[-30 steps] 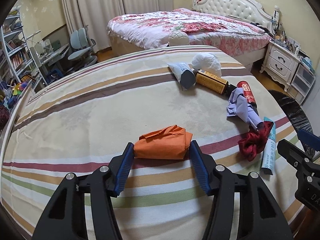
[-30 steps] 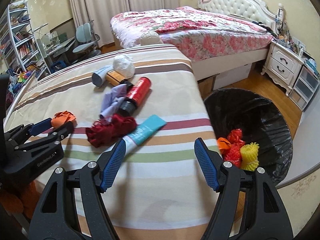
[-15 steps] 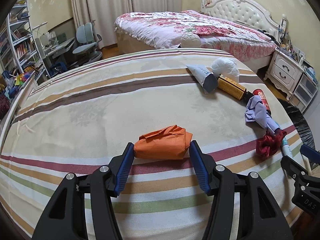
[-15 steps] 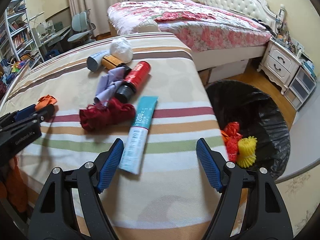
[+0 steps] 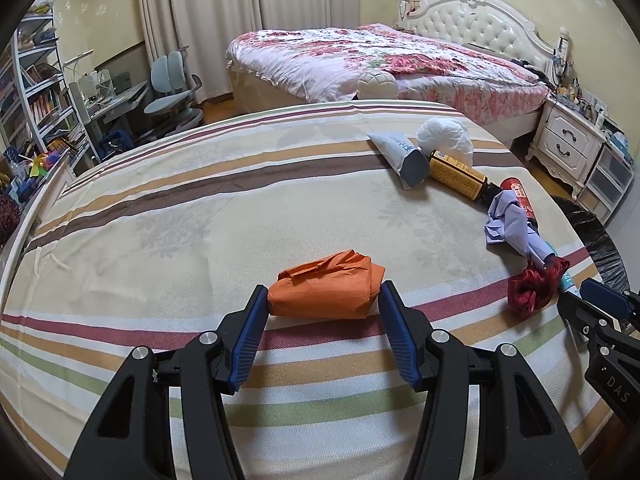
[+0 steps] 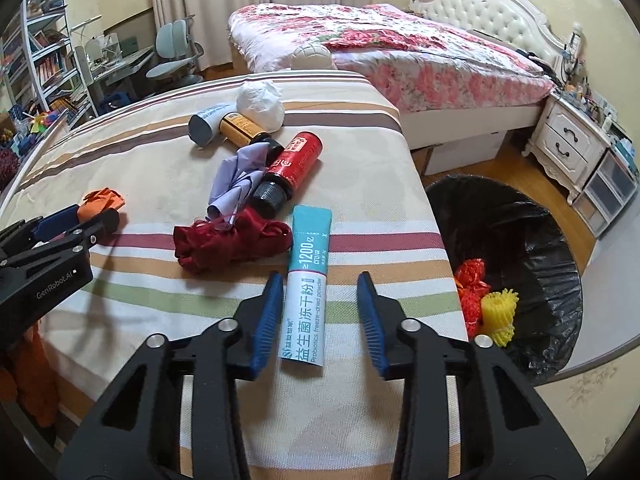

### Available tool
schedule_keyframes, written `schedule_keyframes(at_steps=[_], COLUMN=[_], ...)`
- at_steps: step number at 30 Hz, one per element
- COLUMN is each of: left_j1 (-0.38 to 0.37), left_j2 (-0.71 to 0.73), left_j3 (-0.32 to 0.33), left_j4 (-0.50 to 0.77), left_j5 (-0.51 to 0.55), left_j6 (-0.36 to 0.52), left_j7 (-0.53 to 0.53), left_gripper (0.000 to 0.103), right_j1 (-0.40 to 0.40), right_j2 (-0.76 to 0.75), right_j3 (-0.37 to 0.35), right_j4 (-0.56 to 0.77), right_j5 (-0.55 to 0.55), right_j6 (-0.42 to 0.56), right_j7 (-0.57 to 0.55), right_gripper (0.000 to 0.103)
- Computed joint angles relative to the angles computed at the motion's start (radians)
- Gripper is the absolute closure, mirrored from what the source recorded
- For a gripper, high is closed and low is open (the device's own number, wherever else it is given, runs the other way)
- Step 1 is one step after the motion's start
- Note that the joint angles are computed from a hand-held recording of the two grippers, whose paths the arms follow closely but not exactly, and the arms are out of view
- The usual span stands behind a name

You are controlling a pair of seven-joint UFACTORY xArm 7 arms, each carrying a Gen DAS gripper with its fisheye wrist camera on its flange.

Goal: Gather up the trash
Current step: 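Grasp the orange cloth with the left tool while the right tool grasps the blue-white toothpaste tube, then carry the cloth and tube over the black bin and open both tools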

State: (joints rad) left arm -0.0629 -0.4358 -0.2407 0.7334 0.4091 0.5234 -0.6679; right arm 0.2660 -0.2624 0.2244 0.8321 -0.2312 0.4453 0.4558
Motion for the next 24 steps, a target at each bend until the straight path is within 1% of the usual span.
schedule_keyframes(at_steps=[2,3,8,15,24], left_j1=[0.000,0.001,0.009,-0.001,-0.020], left_j2=[-0.002,-0.004,-0.021,-0.031,-0.019], left_j3=[-0.002,-0.003,-0.013,-0.012,-0.050], left_j4=[0.000,-0.001,-0.011,-0.002,0.055], left_j5=[0.005,0.008,0.022,0.001,0.009], left_j6=[-0.002,-0.004,-0.012,-0.005,-0.008], left_j7=[0.001,0.000,-0.016,-0.016,-0.033], left_gripper=[0.047,0.047,0.047,0.047,0.047], right_j1=[0.005,0.006,0.007,-0.010,-0.055], right_j2=[-0.004,-0.006,-0.021,-0.058,-0.118], right_j3=[-0.005,-0.007,-0.016,-0.022,-0.040], right_j4=[-0.002,-0.004,-0.021,-0.044,-0.077], right_j5=[0.011,0.016,0.047,0.064,0.082], right_j6=[0.003,0.002,-0.014,-0.044,-0.073], right_j7=[-0.009,-0.013,-0.021,-0.025,-0.032], right_gripper=[0.083,0.085,0.087,0.087,0.087])
